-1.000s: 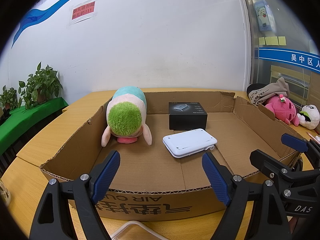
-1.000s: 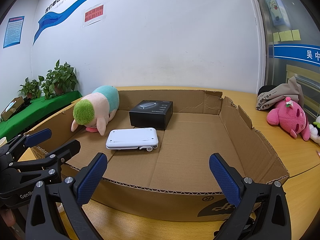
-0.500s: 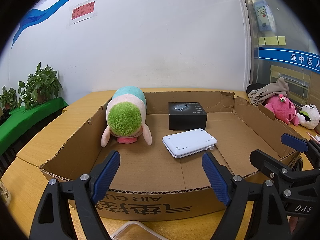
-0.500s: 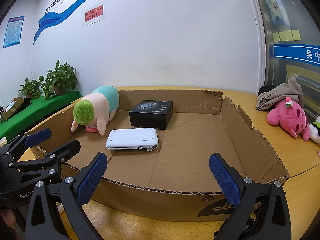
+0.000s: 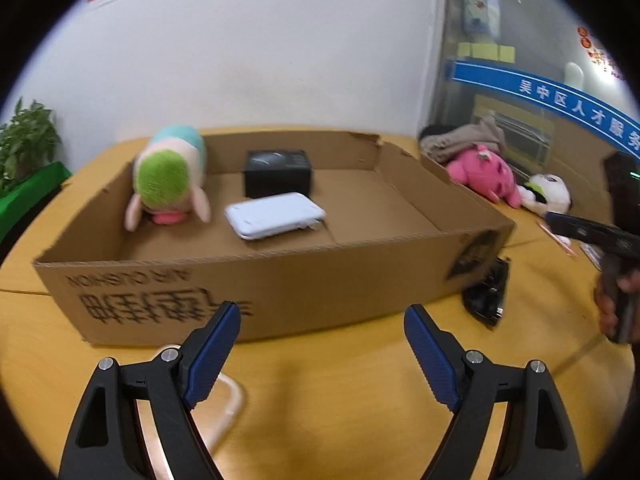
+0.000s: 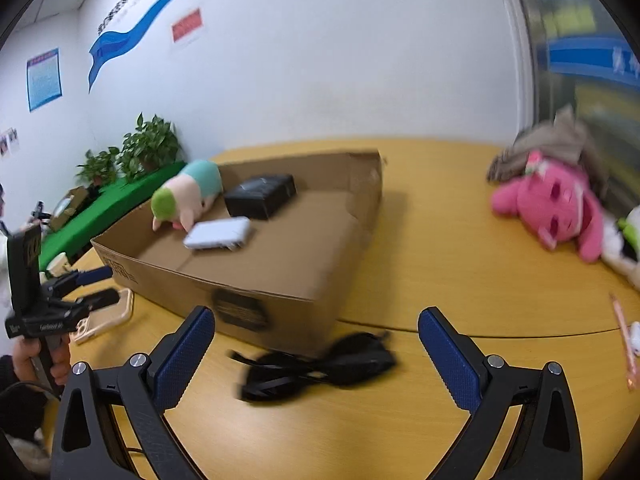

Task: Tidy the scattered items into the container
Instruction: 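Move the right tool down to the black sunglasses and close on them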

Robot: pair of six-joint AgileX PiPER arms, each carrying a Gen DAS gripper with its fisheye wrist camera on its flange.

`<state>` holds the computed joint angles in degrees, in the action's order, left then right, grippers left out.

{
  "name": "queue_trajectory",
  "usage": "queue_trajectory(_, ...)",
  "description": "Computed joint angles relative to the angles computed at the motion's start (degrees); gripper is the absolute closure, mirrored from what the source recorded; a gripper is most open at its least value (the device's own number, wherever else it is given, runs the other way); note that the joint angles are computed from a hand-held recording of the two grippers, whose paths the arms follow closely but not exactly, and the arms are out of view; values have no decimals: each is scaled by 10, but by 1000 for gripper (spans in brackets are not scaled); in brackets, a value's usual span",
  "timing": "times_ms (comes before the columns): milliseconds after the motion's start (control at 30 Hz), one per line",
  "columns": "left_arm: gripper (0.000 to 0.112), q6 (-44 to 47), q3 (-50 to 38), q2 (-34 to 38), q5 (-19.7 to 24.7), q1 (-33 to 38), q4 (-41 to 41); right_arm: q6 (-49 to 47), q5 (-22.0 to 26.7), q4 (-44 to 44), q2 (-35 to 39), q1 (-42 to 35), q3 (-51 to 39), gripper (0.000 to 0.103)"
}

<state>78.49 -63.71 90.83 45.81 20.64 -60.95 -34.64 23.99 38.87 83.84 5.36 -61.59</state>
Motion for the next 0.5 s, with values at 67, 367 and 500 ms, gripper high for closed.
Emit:
queue_trajectory(67,28,-16,1,-2,25,-4,2,-66,99,65,67,-65,-61,0)
queue_trajectory(367,28,-81,-7,-4,68,-2,51,-149,237,151,197,-68,-121,0)
queue_trajectory(500,28,-110,-22,17,101,13,61,-183,247,176,145,-37,-37,0)
